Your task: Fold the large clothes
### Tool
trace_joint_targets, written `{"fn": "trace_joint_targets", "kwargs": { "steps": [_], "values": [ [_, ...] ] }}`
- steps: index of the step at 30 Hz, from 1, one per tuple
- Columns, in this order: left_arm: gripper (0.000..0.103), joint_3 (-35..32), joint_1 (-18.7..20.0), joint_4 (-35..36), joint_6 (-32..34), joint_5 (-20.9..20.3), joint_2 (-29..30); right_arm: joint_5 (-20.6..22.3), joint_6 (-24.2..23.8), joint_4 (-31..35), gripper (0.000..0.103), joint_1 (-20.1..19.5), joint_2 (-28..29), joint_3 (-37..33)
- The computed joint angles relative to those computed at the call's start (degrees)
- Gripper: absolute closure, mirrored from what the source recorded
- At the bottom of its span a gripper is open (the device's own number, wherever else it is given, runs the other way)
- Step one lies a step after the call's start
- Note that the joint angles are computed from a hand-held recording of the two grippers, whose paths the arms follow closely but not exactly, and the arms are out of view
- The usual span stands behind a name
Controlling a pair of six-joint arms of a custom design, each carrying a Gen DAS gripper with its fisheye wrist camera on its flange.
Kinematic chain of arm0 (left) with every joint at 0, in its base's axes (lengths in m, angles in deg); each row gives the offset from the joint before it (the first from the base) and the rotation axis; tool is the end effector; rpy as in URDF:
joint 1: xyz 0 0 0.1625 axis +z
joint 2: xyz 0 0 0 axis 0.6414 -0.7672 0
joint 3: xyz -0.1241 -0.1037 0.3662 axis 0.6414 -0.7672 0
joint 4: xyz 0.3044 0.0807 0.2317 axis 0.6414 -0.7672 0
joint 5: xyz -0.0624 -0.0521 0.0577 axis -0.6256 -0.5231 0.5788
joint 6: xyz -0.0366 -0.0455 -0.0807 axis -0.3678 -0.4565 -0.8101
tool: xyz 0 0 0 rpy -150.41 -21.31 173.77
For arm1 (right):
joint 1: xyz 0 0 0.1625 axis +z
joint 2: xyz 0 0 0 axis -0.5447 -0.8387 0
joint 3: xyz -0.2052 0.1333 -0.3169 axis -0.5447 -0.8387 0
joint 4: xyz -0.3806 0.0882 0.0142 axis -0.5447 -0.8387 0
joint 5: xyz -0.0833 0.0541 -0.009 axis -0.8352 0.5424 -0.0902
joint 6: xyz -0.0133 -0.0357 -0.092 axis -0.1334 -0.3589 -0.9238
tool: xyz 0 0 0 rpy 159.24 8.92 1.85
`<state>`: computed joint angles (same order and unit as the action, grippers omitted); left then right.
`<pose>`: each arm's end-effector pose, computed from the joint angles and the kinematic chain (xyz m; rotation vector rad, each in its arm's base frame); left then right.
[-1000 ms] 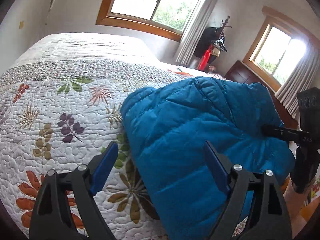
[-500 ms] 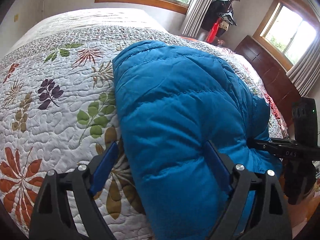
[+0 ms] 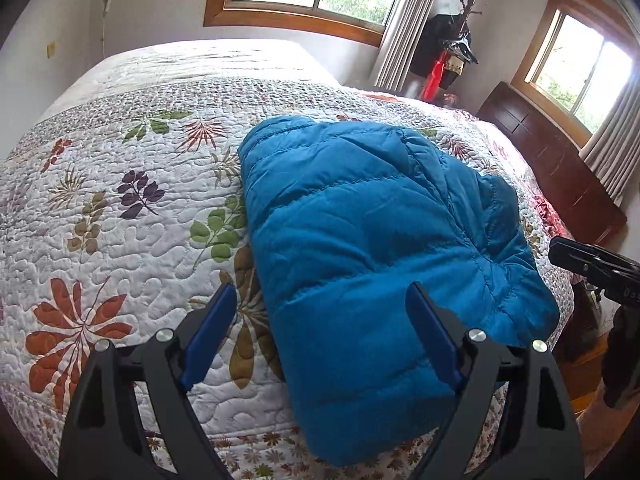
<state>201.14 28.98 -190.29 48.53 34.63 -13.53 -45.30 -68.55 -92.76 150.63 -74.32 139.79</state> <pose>0.0239 -0.4899 0.2914 0.1553 2.3944 -0.9636 0.3908 -0.5443 -0.0629 0.9090 -2.5637 0.5851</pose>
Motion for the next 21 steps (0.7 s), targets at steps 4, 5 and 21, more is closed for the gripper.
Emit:
{"fn": "trace_joint_targets", "kwargs": {
  "steps": [4, 5, 21],
  "values": [
    [0.017, 0.94, -1.24, 0.30, 0.08, 1.52, 0.03, 1.77, -1.01, 6.45, 0.065, 0.09, 1.20, -1.65],
    [0.017, 0.97, -1.05, 0.26, 0.12, 1.58, 0.22, 0.94, -0.47, 7.50, 0.065, -0.11, 1.68, -2.06],
    [0.011, 0.61, 5.45, -5.58, 5.61, -4.48, 5.61, 5.45, 2.82, 6.53, 0.062, -6.63, 5.34, -0.65]
  ]
}}
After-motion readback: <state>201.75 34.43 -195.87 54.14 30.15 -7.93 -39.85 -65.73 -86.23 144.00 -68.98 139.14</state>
